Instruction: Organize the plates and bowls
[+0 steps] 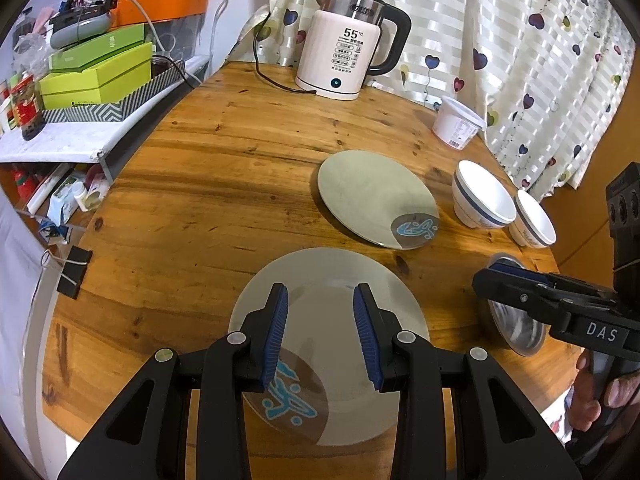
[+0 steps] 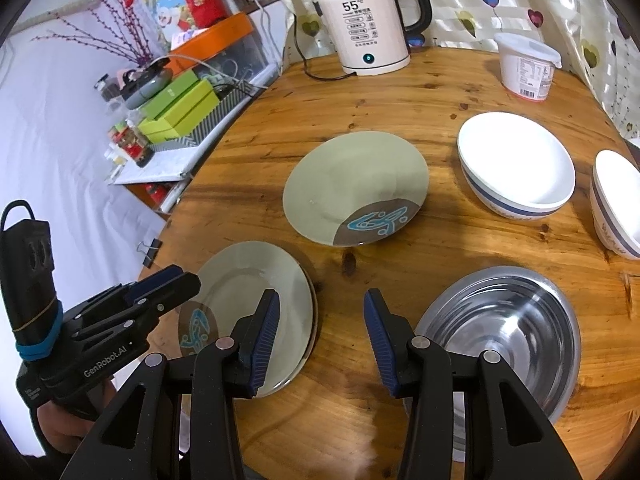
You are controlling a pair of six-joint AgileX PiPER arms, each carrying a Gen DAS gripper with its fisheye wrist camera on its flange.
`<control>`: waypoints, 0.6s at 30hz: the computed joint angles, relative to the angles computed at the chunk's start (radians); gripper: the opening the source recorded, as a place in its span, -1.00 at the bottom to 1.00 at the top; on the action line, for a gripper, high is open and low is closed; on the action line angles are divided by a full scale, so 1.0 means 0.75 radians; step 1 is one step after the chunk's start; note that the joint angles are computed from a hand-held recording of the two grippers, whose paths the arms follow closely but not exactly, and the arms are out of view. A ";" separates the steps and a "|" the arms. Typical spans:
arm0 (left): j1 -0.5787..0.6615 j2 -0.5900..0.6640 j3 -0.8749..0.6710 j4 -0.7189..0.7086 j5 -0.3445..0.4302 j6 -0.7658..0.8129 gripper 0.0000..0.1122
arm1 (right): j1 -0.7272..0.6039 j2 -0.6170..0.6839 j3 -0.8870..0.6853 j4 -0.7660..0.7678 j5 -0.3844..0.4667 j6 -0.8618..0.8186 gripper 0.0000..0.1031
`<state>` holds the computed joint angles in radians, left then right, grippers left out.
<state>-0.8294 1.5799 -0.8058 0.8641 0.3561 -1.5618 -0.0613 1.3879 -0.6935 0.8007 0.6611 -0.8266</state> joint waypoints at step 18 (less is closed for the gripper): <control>0.162 0.127 -0.206 -0.507 -0.069 0.669 -0.37 | -0.063 0.174 -0.182 -0.019 0.003 0.105 -0.16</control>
<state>-0.7080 1.6753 -0.9600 0.4836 0.3046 -1.0598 -0.1085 1.5182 -0.8303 0.7861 0.6630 -0.7479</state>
